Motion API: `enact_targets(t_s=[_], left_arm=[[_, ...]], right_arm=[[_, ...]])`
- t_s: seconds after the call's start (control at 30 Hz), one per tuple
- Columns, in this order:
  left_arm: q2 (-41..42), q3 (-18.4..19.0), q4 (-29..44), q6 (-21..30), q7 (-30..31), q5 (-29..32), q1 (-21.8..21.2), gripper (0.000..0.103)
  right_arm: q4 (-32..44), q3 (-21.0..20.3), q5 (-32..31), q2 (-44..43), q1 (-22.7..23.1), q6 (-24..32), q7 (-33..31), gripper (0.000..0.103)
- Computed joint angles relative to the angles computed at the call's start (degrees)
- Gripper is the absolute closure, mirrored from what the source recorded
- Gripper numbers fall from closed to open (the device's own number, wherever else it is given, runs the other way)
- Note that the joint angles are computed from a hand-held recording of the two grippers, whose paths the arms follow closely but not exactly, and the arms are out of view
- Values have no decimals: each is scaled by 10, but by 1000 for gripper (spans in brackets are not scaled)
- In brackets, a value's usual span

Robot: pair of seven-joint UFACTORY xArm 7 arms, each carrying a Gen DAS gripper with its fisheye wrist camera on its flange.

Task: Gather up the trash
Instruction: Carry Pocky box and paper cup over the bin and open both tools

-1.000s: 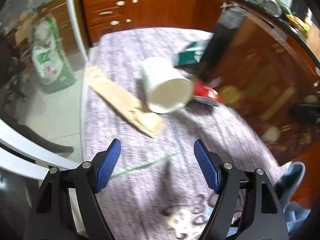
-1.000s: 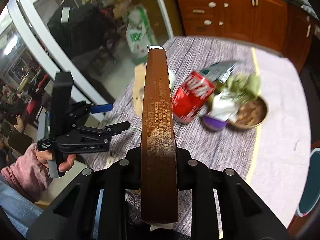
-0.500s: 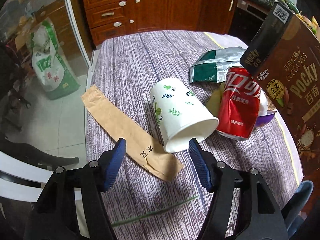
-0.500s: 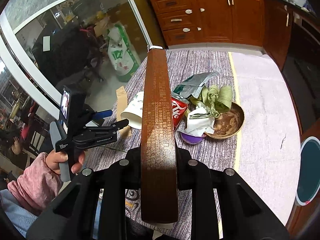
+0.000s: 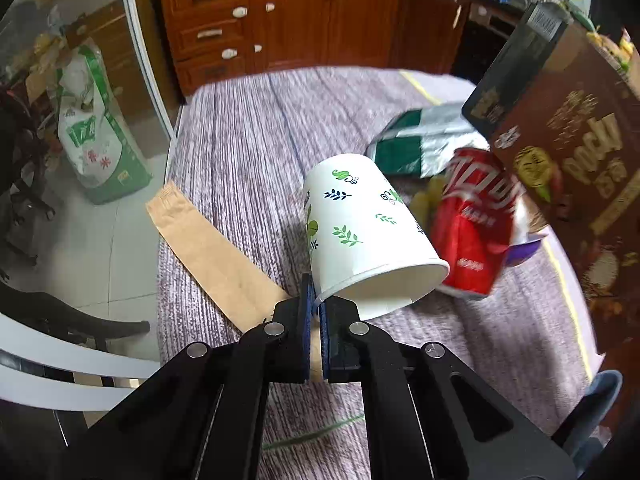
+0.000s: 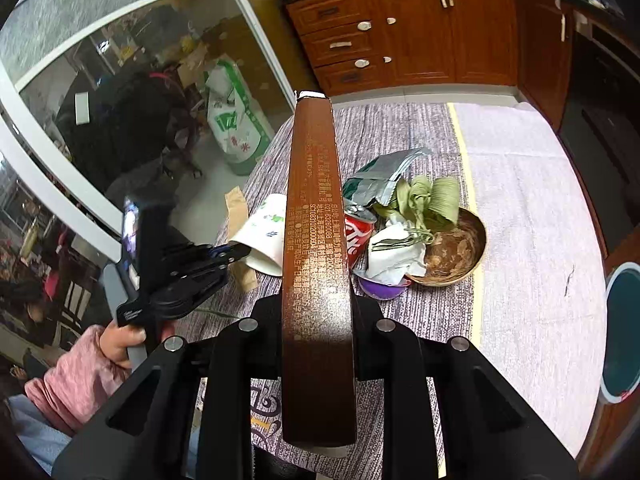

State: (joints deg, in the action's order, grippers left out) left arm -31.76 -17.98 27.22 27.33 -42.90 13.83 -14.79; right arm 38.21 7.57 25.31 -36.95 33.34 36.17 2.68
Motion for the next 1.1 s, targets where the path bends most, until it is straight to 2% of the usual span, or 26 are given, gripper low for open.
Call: enact_targets(t_s=[0.3, 0.5, 0.7, 0.87, 1.0, 1.1], left_arm=[[-83, -15, 25, 54, -1, -8, -21, 99], [-45, -48, 99, 49, 8, 0, -26, 99], [74, -87, 203, 18, -5, 31, -31, 99], [225, -123, 332, 29, -33, 107, -49, 99], [352, -129, 445, 51, -49, 164, -92, 99], [451, -119, 547, 84, -43, 197, -143, 99]], right_arm=[[-29, -21, -1, -60, -16, 0, 3, 82], [-52, -42, -25, -126, -55, 22, 11, 82], [-82, -79, -68, -209, -127, 73, 12, 82], [-104, -139, -115, -266, -218, 127, -17, 82], [-119, -192, -145, -271, -300, 150, -54, 82], [-131, -238, -162, -240, -360, 150, -95, 82]])
